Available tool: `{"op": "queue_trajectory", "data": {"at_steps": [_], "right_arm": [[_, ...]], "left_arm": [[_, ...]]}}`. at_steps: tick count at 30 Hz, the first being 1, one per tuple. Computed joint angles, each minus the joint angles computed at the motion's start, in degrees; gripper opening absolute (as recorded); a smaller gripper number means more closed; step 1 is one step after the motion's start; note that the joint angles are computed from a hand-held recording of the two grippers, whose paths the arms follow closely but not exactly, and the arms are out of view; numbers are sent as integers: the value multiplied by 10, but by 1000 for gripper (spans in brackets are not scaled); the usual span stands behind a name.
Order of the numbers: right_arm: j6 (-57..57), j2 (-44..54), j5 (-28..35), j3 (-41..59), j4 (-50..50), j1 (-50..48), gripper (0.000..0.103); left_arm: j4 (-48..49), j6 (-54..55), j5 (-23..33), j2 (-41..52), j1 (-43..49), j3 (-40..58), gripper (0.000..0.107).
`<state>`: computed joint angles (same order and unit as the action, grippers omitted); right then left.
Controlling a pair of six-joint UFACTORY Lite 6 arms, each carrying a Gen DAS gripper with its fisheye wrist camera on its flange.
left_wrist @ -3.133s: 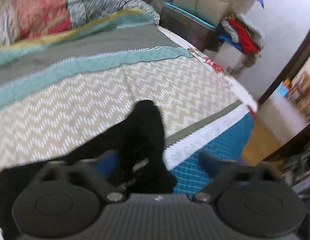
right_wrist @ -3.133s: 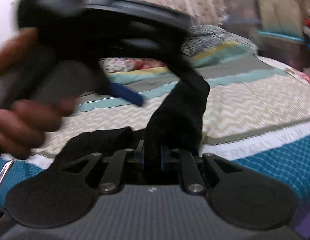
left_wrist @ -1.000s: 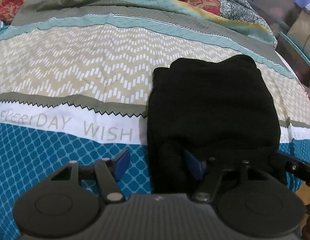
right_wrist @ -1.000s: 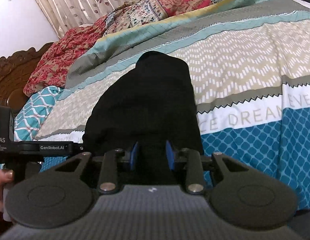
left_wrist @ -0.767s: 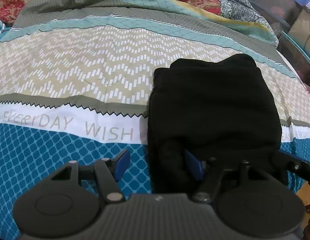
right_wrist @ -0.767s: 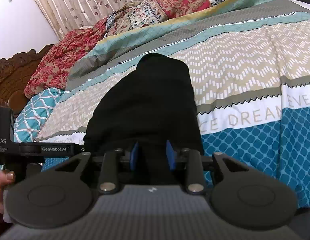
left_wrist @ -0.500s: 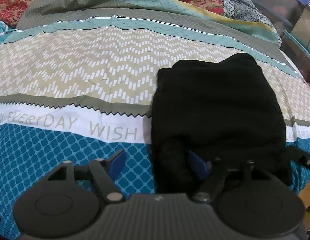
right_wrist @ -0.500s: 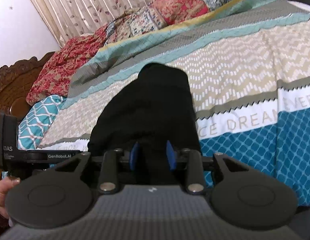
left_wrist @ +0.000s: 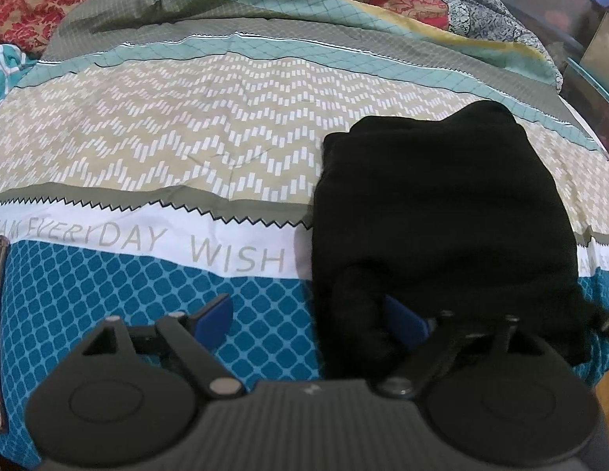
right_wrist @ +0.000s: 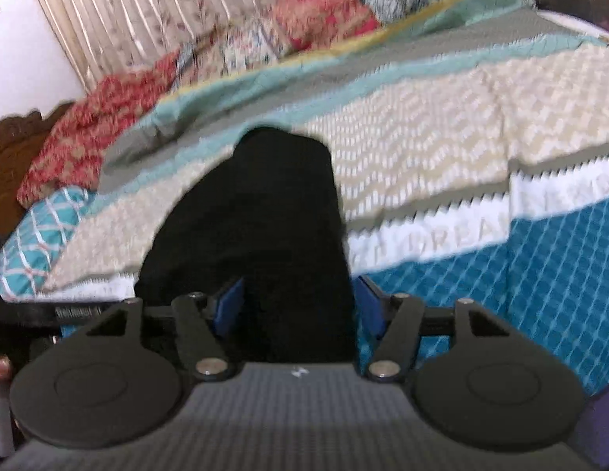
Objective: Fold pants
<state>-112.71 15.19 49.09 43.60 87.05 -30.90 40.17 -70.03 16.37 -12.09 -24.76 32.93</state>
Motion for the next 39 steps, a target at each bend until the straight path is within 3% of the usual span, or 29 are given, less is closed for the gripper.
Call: {"op": "queue_trajectory", "data": {"at_steps": [6,14,18,25,30,35,39], "right_arm": [[14,15,-15,-14,-7,20,78],[36,26,-9,-5,-17,16,83],[33,22,-11,-8,-16,15,85],[5,-4,-29,-22,0,20,85],[-81,-105,-16,-86,72,-13,85],[-42,-166,39,-96,10,-56,85],[34,-130,52,-63,-66,-41,85]], "left_arm": [[25,-23,1,3,4,-3,94],[16,-35,-34,-20,28,-31,99],[79,-97,-34,-66,17,-60,99],[94,-142,-1,-128,-11,-94,101],[75,-163,45,-177,-56,-106,103],[53,-175,88,-203,-118,-110,103],[65,-208,117,-188,-171,-105,103]]}}
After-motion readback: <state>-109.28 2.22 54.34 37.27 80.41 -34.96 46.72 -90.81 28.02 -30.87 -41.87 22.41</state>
